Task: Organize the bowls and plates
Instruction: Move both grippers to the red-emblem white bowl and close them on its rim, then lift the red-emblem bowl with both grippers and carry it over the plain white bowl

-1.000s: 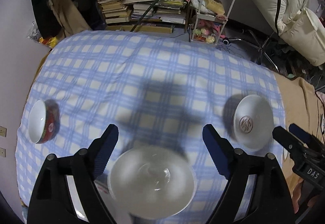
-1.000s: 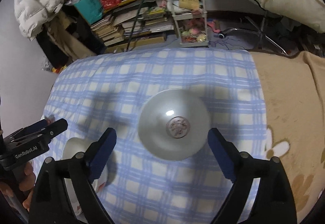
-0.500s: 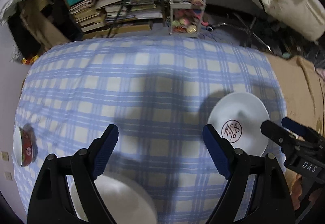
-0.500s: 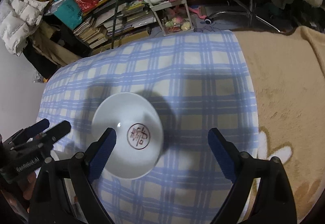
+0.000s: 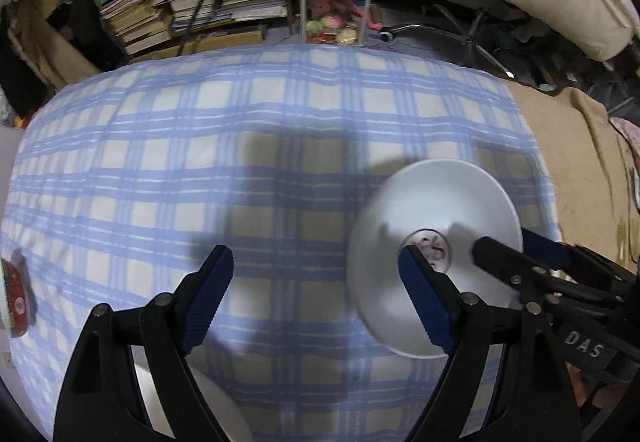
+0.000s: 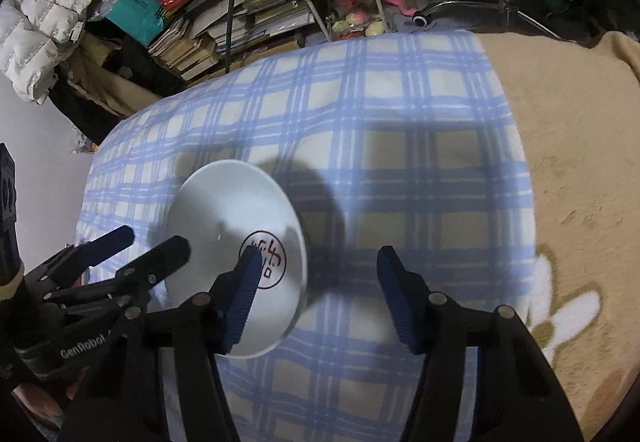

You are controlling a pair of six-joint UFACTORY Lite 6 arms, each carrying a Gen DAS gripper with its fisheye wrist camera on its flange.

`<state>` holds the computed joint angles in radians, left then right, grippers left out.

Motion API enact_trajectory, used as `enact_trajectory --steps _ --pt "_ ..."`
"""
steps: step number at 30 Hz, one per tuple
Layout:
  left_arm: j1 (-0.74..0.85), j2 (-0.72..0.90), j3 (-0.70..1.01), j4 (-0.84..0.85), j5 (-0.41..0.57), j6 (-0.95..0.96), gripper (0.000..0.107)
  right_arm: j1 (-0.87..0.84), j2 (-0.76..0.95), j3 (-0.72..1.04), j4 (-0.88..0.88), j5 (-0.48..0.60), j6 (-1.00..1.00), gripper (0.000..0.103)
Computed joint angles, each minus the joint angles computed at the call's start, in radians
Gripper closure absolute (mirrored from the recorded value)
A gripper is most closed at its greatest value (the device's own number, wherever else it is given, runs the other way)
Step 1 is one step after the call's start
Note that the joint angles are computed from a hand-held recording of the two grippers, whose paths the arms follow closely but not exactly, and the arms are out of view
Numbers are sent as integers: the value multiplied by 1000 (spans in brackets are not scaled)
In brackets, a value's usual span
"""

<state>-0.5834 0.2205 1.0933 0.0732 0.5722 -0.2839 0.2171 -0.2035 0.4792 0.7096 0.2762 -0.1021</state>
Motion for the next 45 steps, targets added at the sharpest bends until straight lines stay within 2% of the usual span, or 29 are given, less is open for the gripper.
enact_trajectory --steps 1,2,3,4,5,7,9,11,14,18,21,24,26,29,33,38,45 --pt "-1 -2 -7 -7 -10 13 38 2 7 2 8 0 -9 60" --pt "-3 1 -9 -13 -16 26 44 4 21 10 11 6 -13 66" --pt "-3 7 -8 -36 -17 51 56 5 38 20 17 12 -20 74" --pt "4 10 -9 -77 -14 86 63 0 53 27 38 21 -42 75" --pt "13 9 -13 -126 -16 123 67 0 59 28 62 24 -61 76" --pt "34 5 -21 -221 -14 200 92 7 65 26 93 19 -82 81" --pt "48 13 -18 -272 -5 250 100 23 69 24 82 8 -66 88" --pt "52 9 -23 -280 -6 259 100 43 70 28 80 4 -63 90" --pt "48 -17 -40 -262 -8 247 101 80 62 35 -80 -10 114 90" --pt "56 -71 -67 -229 19 235 100 100 18 19 -49 13 149 90" --pt "75 -115 -75 -221 61 239 101 171 -27 19 -216 15 379 90" --pt "88 -188 -101 -205 93 235 100 225 -51 30 -310 29 536 90" --pt "118 -243 -119 -236 128 271 100 283 -68 49 -450 48 721 90" --pt "144 -314 -143 -233 170 297 100 344 -106 64 -553 70 886 90" --pt "205 -421 -192 -252 222 350 99 461 -138 114 -783 129 1180 90" --pt "293 -559 -261 -287 280 419 99 593 -122 198 -946 214 1396 90" --pt "484 -711 -309 -332 383 565 99 751 -56 305 -1088 271 1598 90"
